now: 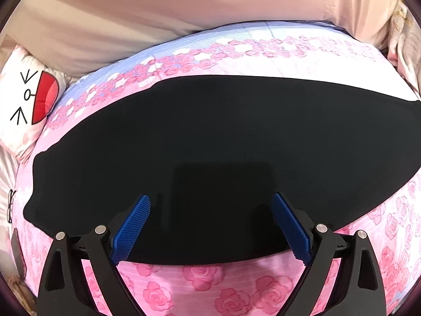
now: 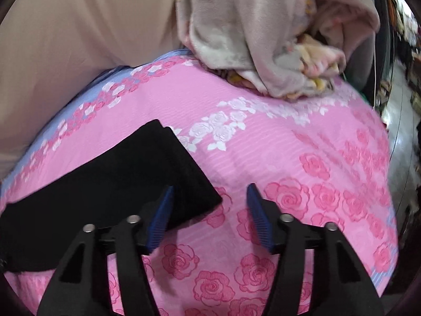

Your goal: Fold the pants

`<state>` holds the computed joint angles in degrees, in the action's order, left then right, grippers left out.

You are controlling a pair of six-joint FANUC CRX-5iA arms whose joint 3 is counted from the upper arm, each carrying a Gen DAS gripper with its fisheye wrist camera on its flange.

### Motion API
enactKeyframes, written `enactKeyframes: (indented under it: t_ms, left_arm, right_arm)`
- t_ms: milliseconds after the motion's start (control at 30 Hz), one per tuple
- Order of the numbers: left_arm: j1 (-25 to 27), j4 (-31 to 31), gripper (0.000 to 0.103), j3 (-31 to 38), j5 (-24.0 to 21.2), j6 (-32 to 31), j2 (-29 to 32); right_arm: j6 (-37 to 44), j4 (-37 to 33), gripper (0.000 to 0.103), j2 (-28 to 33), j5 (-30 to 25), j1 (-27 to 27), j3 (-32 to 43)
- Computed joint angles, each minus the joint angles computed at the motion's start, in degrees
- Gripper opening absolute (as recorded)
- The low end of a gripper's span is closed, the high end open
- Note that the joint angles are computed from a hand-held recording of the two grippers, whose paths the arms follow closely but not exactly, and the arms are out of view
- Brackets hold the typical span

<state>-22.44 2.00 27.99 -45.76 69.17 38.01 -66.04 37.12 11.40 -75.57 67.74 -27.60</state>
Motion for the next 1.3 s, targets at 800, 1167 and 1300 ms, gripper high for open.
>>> enactKeyframes:
  t_ms: [800, 1167, 1300]
  left_arm:
    - [4.7, 5.6, 0.092, -3.7, 2.8, -2.9, -1.4]
    - [9.3, 9.5, 0.092, -8.8, 6.4, -5.9, -4.1]
    - [11.2, 9.6, 0.092, -9.4, 7.0, -5.8, -4.5]
  right_arm:
    - [1.1, 21.6, 0.019, 2.5, 3.3, -5.8, 7.6]
    - [28.5, 30.4, 0.019, 19.6, 19.2, -13.6, 36.1]
    - [43.3, 23.6, 0.019, 29.3, 22.8, -13.9, 52.7]
